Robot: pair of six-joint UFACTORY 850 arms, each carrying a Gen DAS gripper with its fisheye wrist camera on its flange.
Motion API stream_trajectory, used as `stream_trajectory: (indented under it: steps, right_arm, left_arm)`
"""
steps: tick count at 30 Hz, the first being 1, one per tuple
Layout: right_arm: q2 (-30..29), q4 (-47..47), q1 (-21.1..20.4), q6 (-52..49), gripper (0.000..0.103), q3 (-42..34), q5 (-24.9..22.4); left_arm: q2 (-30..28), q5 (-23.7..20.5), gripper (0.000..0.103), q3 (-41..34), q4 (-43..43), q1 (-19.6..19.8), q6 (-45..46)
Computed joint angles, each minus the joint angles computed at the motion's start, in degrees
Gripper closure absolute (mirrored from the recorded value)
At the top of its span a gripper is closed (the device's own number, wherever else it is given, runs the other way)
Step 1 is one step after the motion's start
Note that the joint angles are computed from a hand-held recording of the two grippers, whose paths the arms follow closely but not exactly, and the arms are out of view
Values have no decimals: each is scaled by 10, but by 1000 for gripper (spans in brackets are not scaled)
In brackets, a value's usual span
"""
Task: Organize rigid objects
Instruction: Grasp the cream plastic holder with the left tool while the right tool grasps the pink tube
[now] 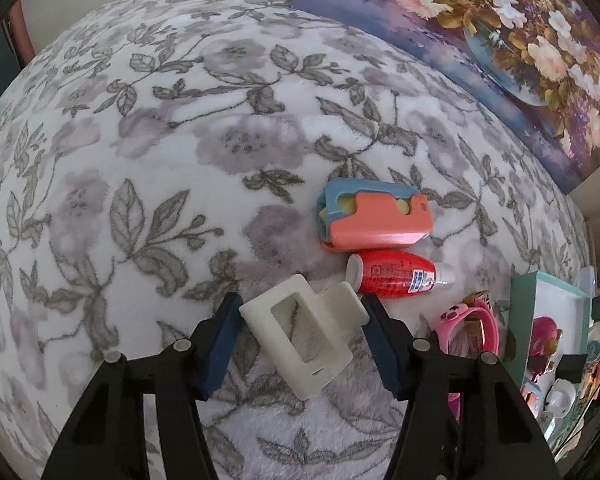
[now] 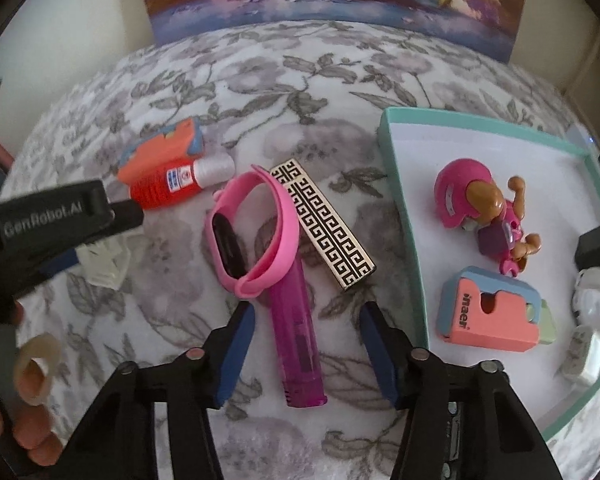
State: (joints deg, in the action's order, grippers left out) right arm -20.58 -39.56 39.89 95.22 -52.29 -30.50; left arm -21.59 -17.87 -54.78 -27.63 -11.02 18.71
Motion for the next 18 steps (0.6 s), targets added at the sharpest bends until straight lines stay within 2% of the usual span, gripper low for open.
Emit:
stream_trajectory:
  steps: [10,14,16,18]
  right_arm:
    - [-8,-10,17,-10,69,-8,-18]
    - [-10,-7,26,-18,75,-9,-22]
    - [-5,-1,29,-23,81,-5,-18]
    - [0,8,29,-30,82,-1,-10]
  left_arm:
    - [17,-23,41,13,145,-16,-131]
    - [32,-30,41,30,163,-19,-148]
    - [42,-31,41,38,158,-21,-143]
    - [54,-30,41,46,151,-23,-136]
